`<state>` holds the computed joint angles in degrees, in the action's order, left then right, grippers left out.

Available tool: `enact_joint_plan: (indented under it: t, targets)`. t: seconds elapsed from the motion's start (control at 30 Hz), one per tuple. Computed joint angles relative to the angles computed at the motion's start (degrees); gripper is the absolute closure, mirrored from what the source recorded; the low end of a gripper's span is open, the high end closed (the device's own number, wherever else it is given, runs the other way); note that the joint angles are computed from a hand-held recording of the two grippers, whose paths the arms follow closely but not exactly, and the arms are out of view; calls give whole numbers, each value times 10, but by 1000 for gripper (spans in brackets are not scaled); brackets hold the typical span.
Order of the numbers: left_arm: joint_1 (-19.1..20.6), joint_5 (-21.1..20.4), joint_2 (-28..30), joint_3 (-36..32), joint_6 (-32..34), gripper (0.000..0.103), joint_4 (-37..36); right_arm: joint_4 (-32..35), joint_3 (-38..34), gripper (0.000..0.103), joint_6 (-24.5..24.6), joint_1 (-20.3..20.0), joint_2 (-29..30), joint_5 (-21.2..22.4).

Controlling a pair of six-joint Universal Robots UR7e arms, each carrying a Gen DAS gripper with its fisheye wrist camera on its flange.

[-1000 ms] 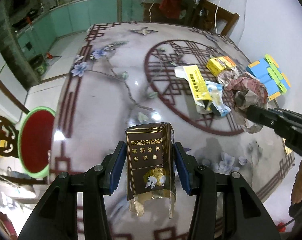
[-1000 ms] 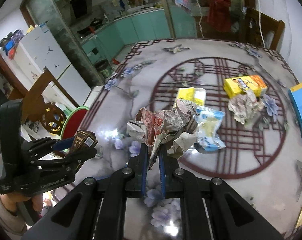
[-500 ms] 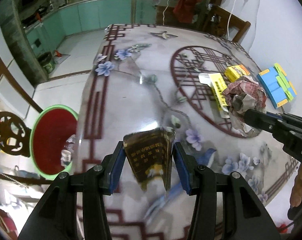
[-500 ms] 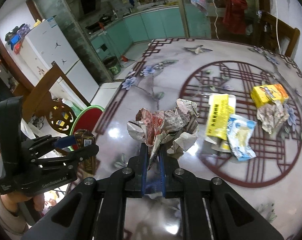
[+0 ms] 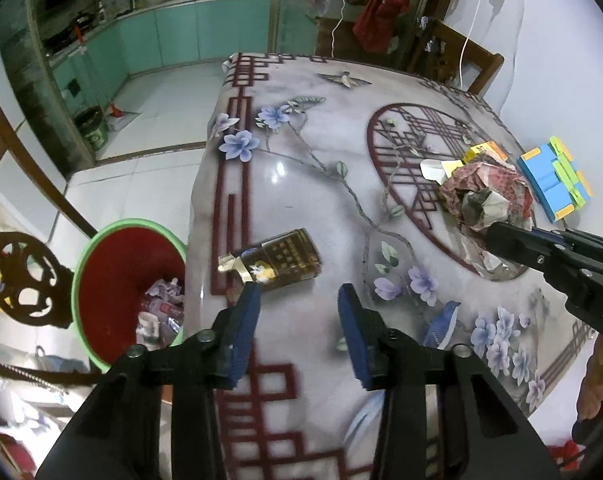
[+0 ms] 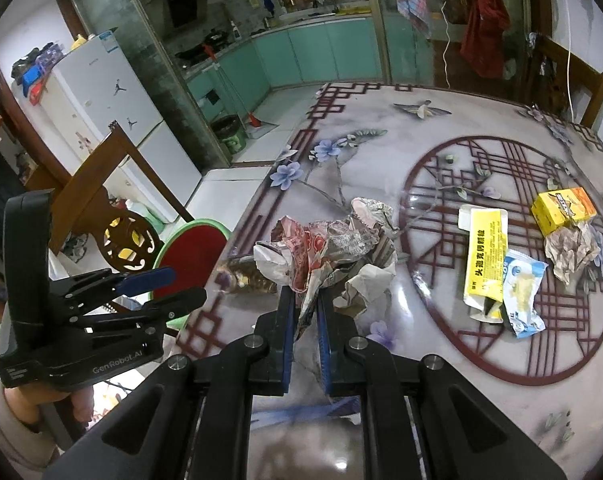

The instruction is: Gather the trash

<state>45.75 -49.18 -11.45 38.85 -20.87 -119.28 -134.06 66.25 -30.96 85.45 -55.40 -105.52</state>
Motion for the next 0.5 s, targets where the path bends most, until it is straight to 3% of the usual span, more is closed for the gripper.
enact_joint_plan:
  t: [0.1, 0.17, 0.2, 0.37, 0.5]
  targets:
    - [8, -11, -6, 7, 3, 63, -3, -5, -1, 95, 6, 4, 4, -8]
    - [15, -19, -8, 14, 8, 41, -12, -7, -3, 95, 9, 5, 7, -14]
    - [18, -20, -7, 16, 8, 37, -17, -9, -1, 95, 11, 5, 7, -15]
    - [49, -67, 35, -54, -12, 36, 24, -10, 2, 94, 19, 5, 6, -28]
    - [75, -127, 86, -152, -103, 36, 65, -8, 7, 94, 32, 1, 2, -34]
